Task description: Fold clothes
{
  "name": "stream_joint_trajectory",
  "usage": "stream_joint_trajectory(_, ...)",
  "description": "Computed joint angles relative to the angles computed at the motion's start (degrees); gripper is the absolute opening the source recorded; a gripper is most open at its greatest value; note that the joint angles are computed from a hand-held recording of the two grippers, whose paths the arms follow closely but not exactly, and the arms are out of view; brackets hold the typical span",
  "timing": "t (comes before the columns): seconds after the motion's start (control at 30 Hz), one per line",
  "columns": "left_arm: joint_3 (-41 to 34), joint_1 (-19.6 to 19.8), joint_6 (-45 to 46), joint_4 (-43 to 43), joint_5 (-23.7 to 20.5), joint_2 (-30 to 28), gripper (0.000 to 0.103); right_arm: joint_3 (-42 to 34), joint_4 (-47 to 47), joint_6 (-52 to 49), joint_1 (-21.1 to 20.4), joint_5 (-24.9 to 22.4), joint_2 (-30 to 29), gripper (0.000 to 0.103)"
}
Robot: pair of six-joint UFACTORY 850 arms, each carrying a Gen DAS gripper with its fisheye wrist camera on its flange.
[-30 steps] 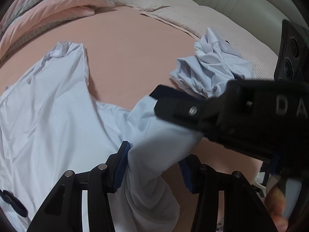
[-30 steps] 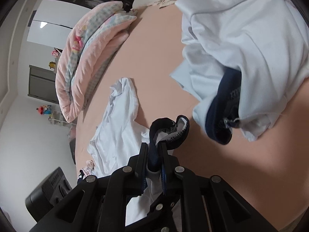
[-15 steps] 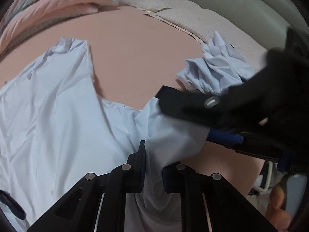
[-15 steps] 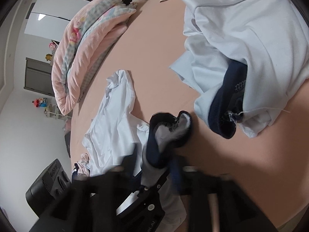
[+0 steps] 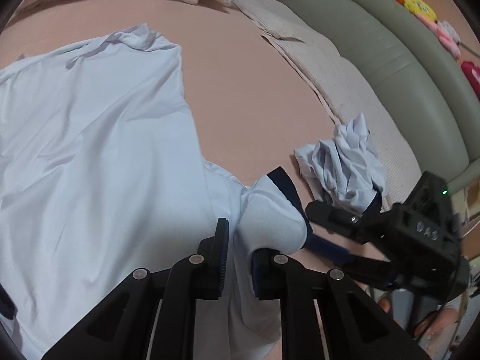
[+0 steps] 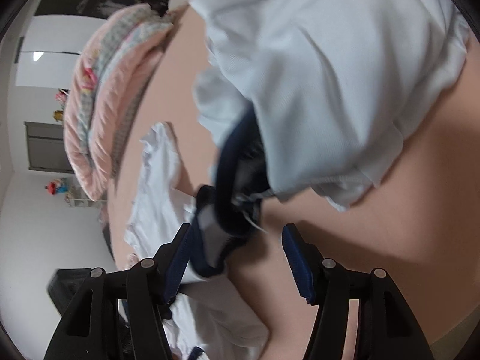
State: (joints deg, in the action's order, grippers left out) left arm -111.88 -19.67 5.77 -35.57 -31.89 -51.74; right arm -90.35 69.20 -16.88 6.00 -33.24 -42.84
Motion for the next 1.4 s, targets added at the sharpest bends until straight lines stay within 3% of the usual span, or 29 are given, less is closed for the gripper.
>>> stream_joint_trajectory(0.1,-0.1,0.3,0.9,-2.0,-0.5,-0.3,0.011,-0.6,5.8,-3.3,-0.3,-3.2,-1.4,0.06)
stream_joint_trajectory(0.2,-5.2,1.0,-1.3,0.2,-2.5,-4.2,0.011,-0.4,14.0,-6.2,-0.4,-6.0,-2.9,0.06)
stream_joint_trajectory(0.33,-1.7,1.0,-0.1,-0.2,-1.5,-1.8,0.011,-1.8,13.2,-3.9,0.6,-4.2,-3.8,0.06)
stream_joint_trajectory(0.47,-8.0,0.0,-4.5,6.3,-2.7,-5.4,0.011,-3.4,10.2,-2.1,1.4,-2.7,-4.4,0.06)
stream_joint_trajectory(0.53,-5.4,0.3,-2.8,5.4,-1.2,-3.9,0.011,-4.1,8.2,-0.6,1.7,-2.0,-4.8,0.06)
stream_joint_trajectory(0.57,-1.2,0.9,-1.4,5.0,-1.0,-1.0,0.011,-4.1,8.9,-1.2,1.8,-1.7,-4.8,0.058)
stream_joint_trajectory(0.67,9.0,2.3,2.3,3.7,1.5,5.8,0.011,-4.4,8.2,-1.1,2.1,-1.0,-4.9,0.036)
stream_joint_trajectory(0.77,7.4,2.1,0.5,6.5,0.9,4.8,0.012,-5.2,6.8,-1.4,2.6,-1.2,-5.2,0.022)
stream_joint_trajectory(0.93,6.7,2.4,0.5,7.5,-1.2,4.8,0.014,-5.9,5.0,-4.7,3.8,2.0,-4.4,0.017)
stream_joint_trajectory(1.0,3.7,1.9,-0.6,9.9,-2.1,3.1,0.021,-6.1,5.0,-6.6,4.3,3.6,-4.0,0.017)
stream_joint_trajectory(1.03,0.5,1.4,-2.0,11.9,-2.7,1.2,0.034,-6.0,6.7,-8.5,4.3,3.7,-3.9,0.017)
stream_joint_trajectory(1.07,-2.4,0.9,-3.1,13.6,-2.8,-0.6,0.055,-6.0,8.5,-10.3,4.3,3.5,-3.9,0.017)
stream_joint_trajectory(1.13,-2.5,0.5,-2.4,15.7,-2.3,-0.4,0.076,-6.0,11.3,-13.1,4.2,3.0,-4.0,0.017)
stream_joint_trajectory(1.3,-2.5,0.3,2.9,13.8,-0.9,-0.3,0.076,-4.0,17.8,-19.8,3.7,1.6,-2.9,0.017)
stream_joint_trajectory(1.4,-4.4,0.1,4.4,14.5,-1.8,-1.7,0.076,-6.5,17.7,-19.8,3.7,0.2,-4.5,0.017)
